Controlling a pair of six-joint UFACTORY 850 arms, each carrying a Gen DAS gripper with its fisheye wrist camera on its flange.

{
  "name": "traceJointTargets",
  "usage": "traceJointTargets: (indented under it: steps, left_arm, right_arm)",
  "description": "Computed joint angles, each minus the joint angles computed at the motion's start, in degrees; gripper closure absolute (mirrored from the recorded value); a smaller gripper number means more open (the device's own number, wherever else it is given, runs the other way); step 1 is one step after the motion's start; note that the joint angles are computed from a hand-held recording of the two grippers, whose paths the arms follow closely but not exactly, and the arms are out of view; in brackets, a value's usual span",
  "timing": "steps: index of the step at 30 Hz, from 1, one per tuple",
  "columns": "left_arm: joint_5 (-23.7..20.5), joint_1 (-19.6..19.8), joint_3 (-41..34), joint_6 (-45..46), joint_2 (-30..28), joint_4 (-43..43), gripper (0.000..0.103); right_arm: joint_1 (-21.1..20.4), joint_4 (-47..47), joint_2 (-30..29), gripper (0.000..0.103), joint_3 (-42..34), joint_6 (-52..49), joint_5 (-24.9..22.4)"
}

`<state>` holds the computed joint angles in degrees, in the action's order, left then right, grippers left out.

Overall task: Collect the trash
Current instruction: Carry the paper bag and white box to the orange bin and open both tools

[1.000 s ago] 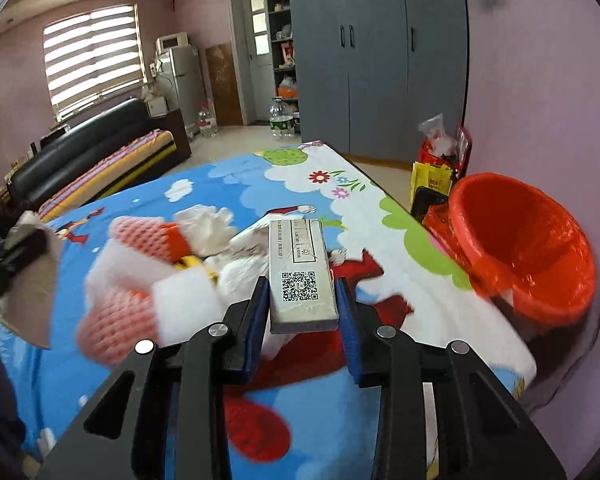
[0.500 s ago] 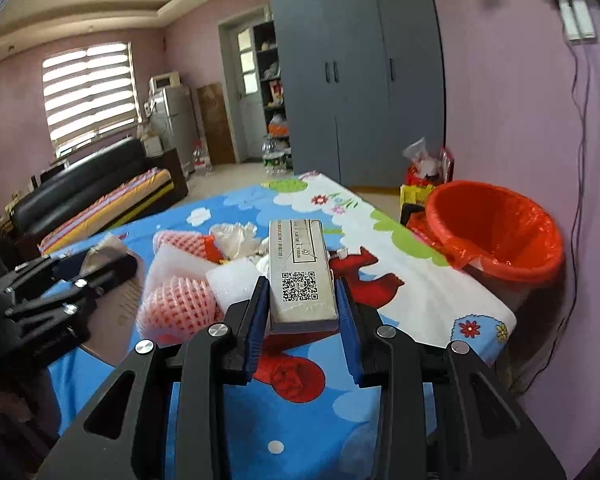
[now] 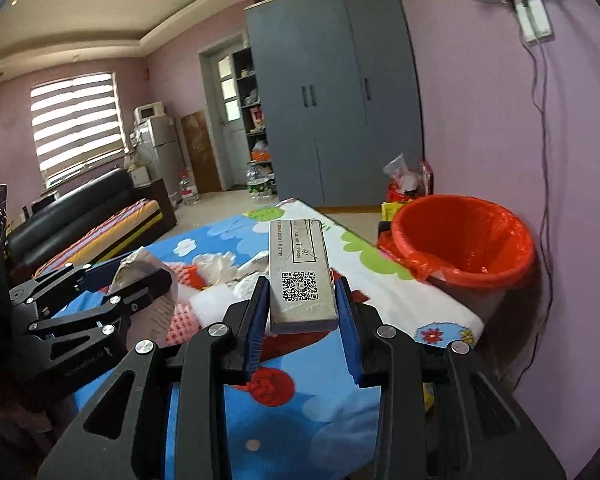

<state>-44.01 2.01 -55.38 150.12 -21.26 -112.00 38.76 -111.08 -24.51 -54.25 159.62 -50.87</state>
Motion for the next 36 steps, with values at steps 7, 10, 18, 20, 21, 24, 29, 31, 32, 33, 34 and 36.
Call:
traceJointTargets:
  steps: [7,10,18,20,21,24,29,31,32,33,34,36]
  left_arm:
    - [0.17,-4.27,-2.49,-2.74,-1.14,1.61,0.058]
    - [0.34,-6.24,-3.90,-4.57,-1.88,2.73,0.057]
    - [0.82,-12.97,-9.96,-7.86,-5.28,3.62,0.057]
    - [1.25,-14.44,-11.67,-8.69,-6.35,3.53,0.057]
    - [1.56,-15.16,-12.78,-9.75,-7.04,3.80,0.057]
    - [2.39,-17.56,-18.04,-15.72,-10.25,6.44,0.057]
    - [5.09,-21.17,-26.14,-20.93,-15.53,9.48,0.056]
    - [6.61,-22.37,-29.45,-22.35,-17.98,10.13,0.055]
    - [7.22,-22.80,-30.99,-23.33,-19.15,10.69,0.055]
    - [8.01,-23.34,-32.76,-24.74,-20.44,11.57,0.055]
    - [8.87,-23.92,-34.65,-26.19,-21.88,12.50,0.055]
    - [10.15,-24.79,-37.80,-28.54,-24.29,14.42,0.055]
  right_arm:
    - [-1.35,1.44,2.53,0.070,3.56,2.05,-2.87]
    - [-2.54,2.21,3.59,0.070,4.95,1.87,-3.65]
    - [-7.85,3.80,5.76,0.070,8.54,1.40,-3.78]
    - [-9.72,3.90,5.81,0.070,8.84,0.71,-2.98]
    - [-10.83,3.68,5.78,0.070,9.08,0.59,-2.60]
    - [-14.20,2.37,5.26,0.070,9.41,1.04,-1.20]
    - [-20.14,-2.52,3.22,0.070,8.46,2.99,1.30]
    - [-22.67,-4.54,1.71,0.070,7.20,2.90,2.26]
    - [-23.34,-5.07,1.19,0.070,6.72,2.90,2.45]
    - [-24.45,-6.18,0.45,0.070,6.12,3.28,2.79]
    - [-25.54,-7.44,-0.27,0.070,5.50,3.84,3.29]
    - [-27.09,-9.25,-1.66,0.070,4.36,4.57,3.82]
